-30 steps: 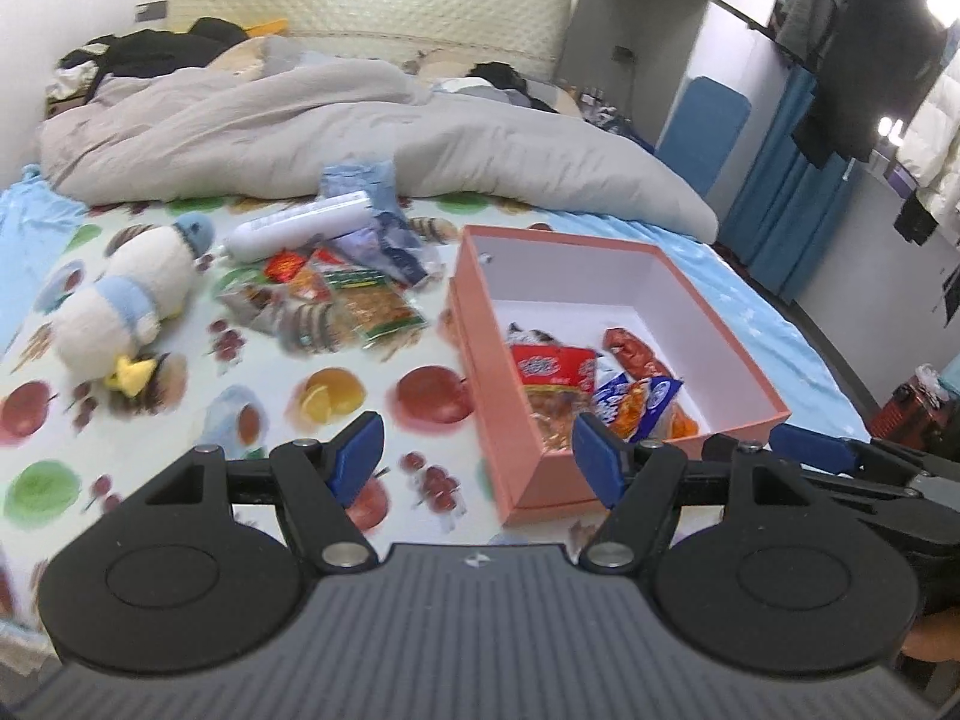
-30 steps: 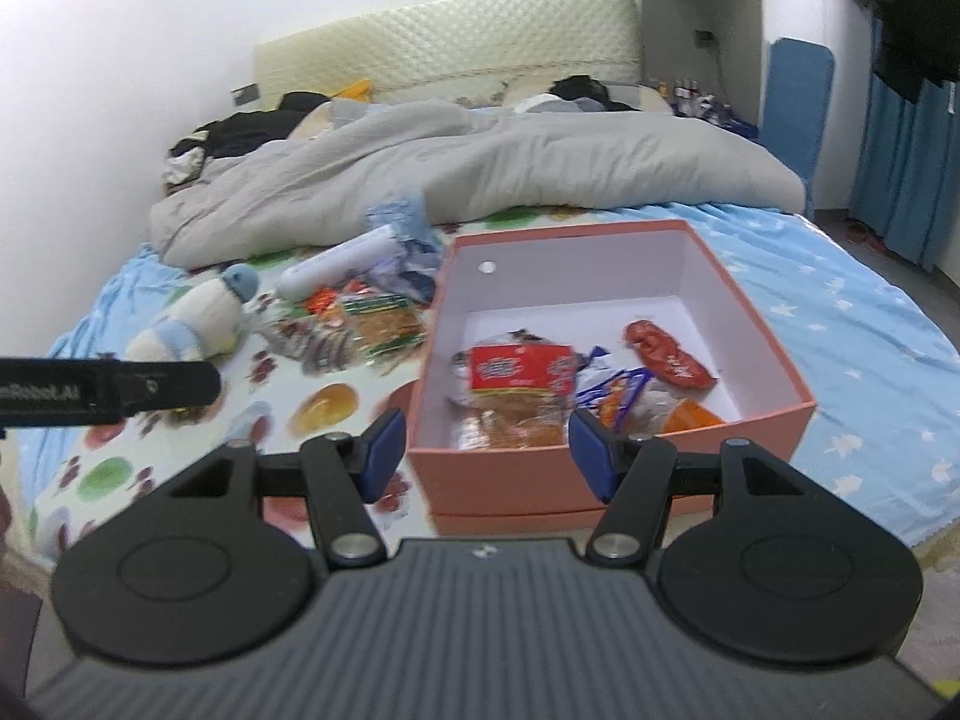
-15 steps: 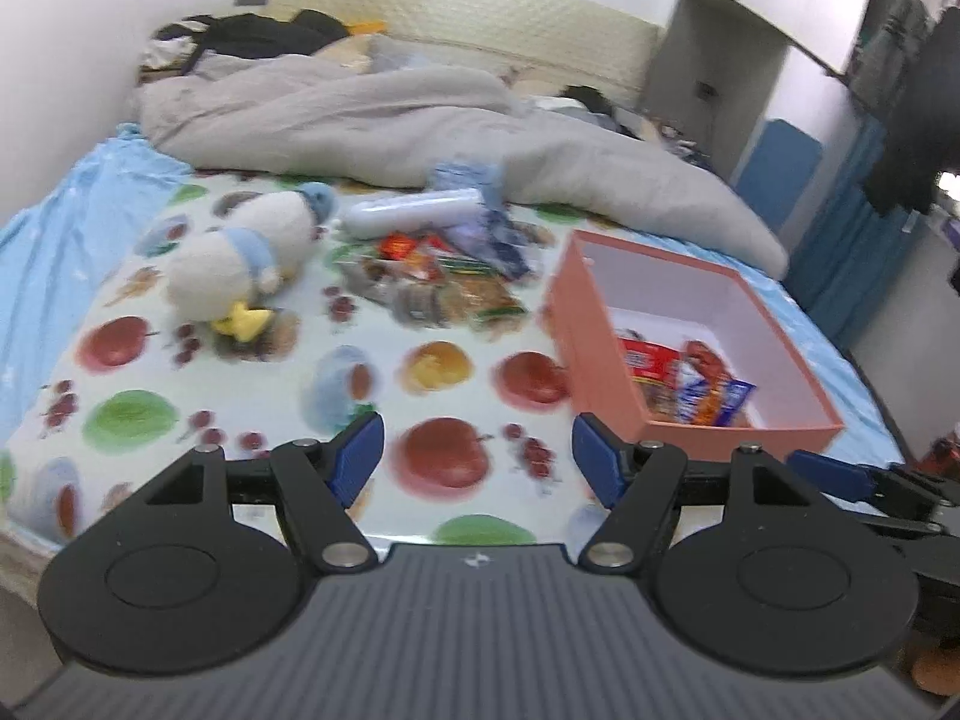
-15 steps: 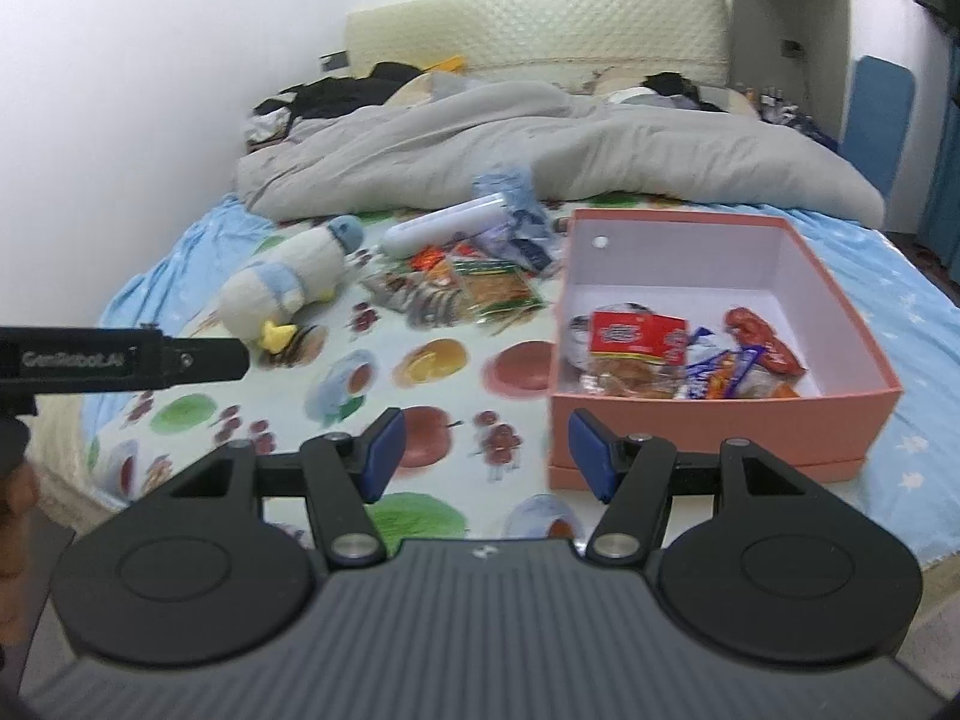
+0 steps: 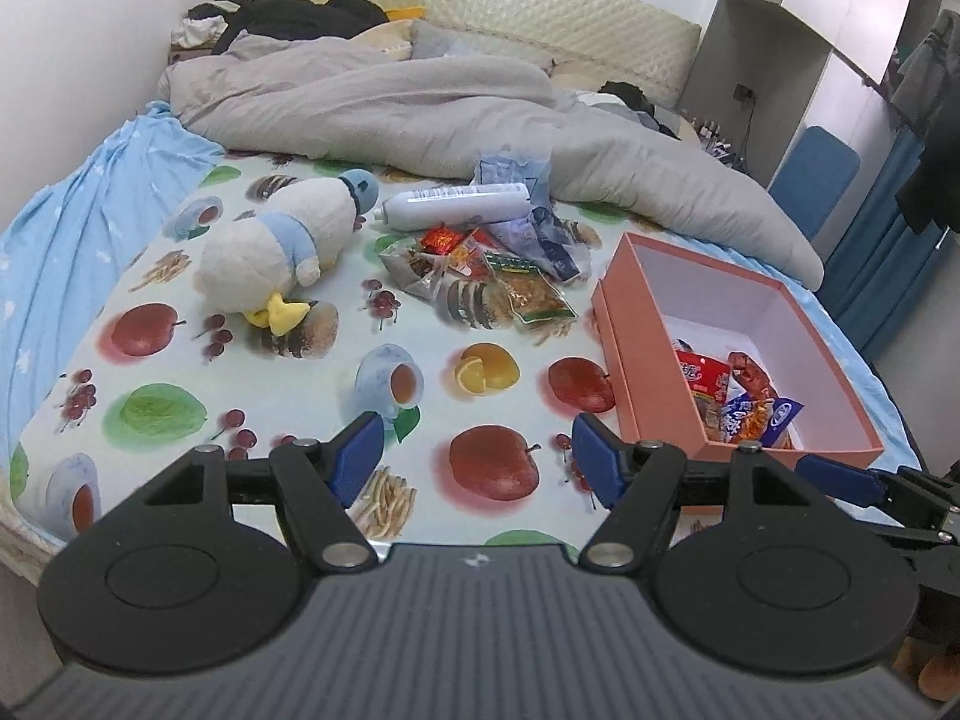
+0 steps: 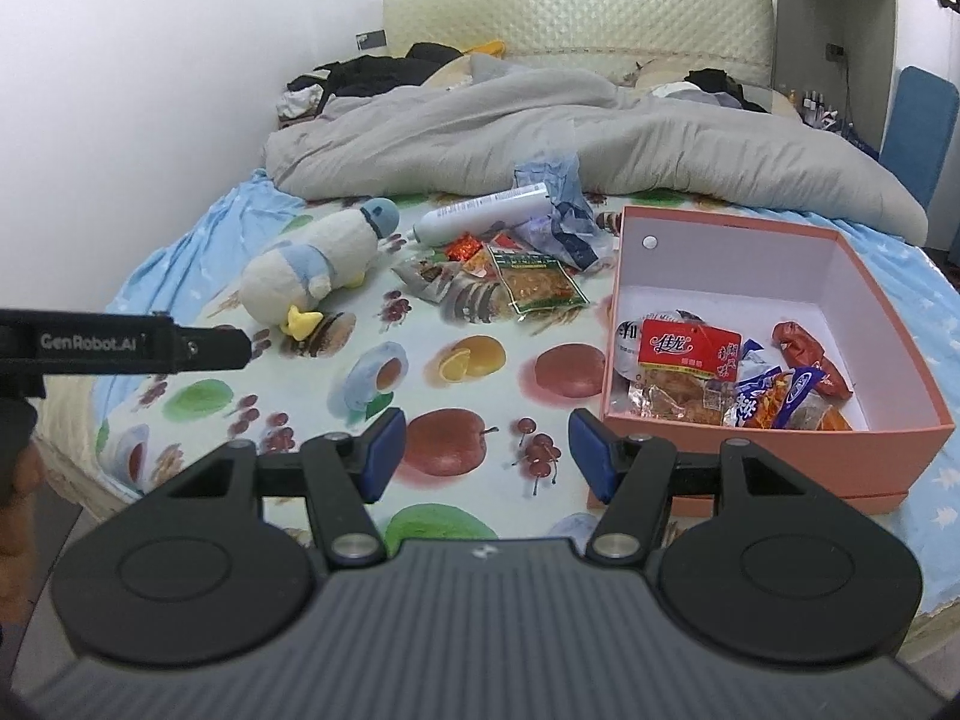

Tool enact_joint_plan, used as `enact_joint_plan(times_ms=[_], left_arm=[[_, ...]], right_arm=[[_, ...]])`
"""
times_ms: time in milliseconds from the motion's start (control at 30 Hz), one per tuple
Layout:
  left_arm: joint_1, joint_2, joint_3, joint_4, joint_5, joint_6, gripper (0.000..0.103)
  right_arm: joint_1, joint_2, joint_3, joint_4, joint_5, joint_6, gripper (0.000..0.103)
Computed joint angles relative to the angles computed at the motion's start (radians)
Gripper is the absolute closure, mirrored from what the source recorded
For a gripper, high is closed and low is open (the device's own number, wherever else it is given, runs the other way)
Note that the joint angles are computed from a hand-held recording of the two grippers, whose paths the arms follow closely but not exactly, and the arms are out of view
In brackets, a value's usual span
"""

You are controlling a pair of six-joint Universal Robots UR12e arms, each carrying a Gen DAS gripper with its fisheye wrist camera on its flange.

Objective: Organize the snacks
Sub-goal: 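Withdraw both open tools from the box toward the snack pile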

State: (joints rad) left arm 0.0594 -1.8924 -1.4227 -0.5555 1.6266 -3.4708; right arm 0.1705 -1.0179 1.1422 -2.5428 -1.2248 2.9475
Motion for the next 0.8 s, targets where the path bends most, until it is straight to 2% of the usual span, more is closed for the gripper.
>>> enact_joint_plan(times_ms=[500,667,800], left_arm=[[0.043,-0.132,0.147,-0.089,-0.050,0.019,0.029],[0.056,-0.193,0.216,-0.127,-0.067,0.019,0.029],[0.067,-0.252,0.288,-0.157,-0.094,0.027,0.029]], right_arm=[[0.027,0.135,-0.203,0.112,-0.018,-0.031,0.041],[0.039,0.205,-0.312,0.178,-0.028,-0.046,0.041],[0.047,0.281,-0.437,0.234,-0.015,-0.003,0.041]])
